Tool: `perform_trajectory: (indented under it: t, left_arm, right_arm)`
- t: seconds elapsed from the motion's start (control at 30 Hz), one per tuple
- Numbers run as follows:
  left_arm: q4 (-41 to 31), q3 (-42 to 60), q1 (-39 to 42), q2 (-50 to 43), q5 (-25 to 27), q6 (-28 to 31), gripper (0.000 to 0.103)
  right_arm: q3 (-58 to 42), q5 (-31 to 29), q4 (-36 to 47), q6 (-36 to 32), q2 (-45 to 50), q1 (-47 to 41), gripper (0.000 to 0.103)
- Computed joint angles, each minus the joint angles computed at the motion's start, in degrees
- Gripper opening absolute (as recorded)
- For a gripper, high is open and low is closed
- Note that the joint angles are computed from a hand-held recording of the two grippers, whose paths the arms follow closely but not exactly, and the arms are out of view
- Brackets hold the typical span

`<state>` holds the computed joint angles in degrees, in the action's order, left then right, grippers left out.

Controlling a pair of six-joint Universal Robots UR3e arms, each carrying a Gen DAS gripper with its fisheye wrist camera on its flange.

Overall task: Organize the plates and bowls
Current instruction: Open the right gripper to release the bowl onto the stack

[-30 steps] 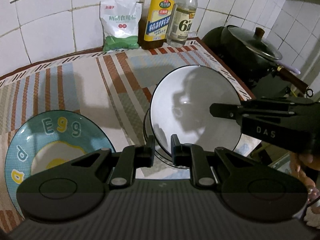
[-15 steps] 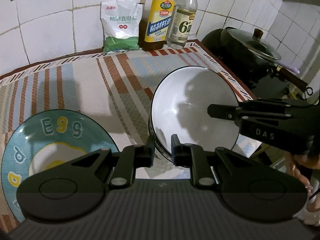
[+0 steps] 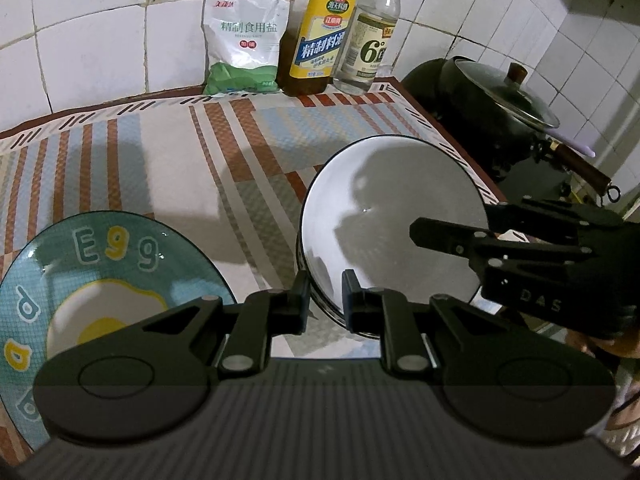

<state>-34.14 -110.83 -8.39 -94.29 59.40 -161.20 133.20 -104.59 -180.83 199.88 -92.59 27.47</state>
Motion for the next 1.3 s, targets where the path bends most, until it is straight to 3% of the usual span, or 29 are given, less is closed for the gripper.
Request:
perform_trajectory:
  t: [0.07, 0.13, 0.3, 0.57, 0.63, 0.7, 0.77, 0.8, 0.83, 0.9, 1.0, 1.17, 1.3]
  left_arm:
    - [0.2, -0.2, 0.1, 0.0, -0.1, -0.1, 0.015]
    - [-0.5, -0.1, 0.6, 0.0, -0.8, -0.5, 0.013]
    - [-1.2, 0.4, 1.2, -0.6, -1.7, -0.6, 0.013]
    - [5.3, -4.0, 1.6, 0.3, -2.6, -0.4, 0.014]
    - [5.9, -4.9, 2.0, 0.6, -3.7, -0.2, 0.022]
    - [7.5, -6.9, 3.0, 1.3, -5.7, 0.7, 0.029]
    - [10.1, -9.5, 3.5, 2.6, -7.0, 1.3, 0.040]
    - [11.8, -11.1, 4.1, 3.5, -8.1, 1.5, 0.046]
    - [13.5, -12.8, 4.8, 4.5, -9.2, 1.8, 0.049]
    - [16.2, -15.8, 6.2, 6.6, -11.2, 2.3, 0.054]
    - [19.7, -21.4, 8.9, 11.0, -14.1, 4.1, 0.059]
    - [23.5, -31.5, 12.7, 21.3, -16.5, 8.1, 0.065]
    - [25.3, -38.5, 13.9, 31.6, -15.1, 10.2, 0.066]
  right_arm:
    - [-1.4, -2.9, 2.0, 0.3, -0.1, 1.4, 0.041]
    - [-3.6, -8.2, 4.1, -0.1, 0.9, 4.3, 0.031]
    - [-4.3, -9.7, 5.1, -2.1, 1.6, 4.5, 0.020]
    - [-0.2, -12.5, -9.4, -3.6, 7.9, 5.8, 0.020]
    - [2.8, -10.3, -14.1, -3.1, 7.2, 4.9, 0.022]
    - [6.8, -7.5, -20.0, -2.2, 5.8, 3.6, 0.031]
    - [9.3, -7.2, -24.0, -1.8, 5.6, 4.3, 0.033]
    - [10.0, -8.2, -25.9, -1.5, 5.9, 5.3, 0.039]
    - [10.4, -9.7, -27.4, -1.4, 6.4, 6.6, 0.044]
    - [10.8, -14.1, -29.7, -0.9, 7.3, 10.1, 0.063]
    - [11.9, -18.6, -31.3, 0.3, 7.1, 14.7, 0.067]
    - [10.9, -27.7, -25.7, 5.8, 5.1, 24.5, 0.070]
    - [8.1, -36.2, -20.0, 11.2, 5.2, 33.9, 0.072]
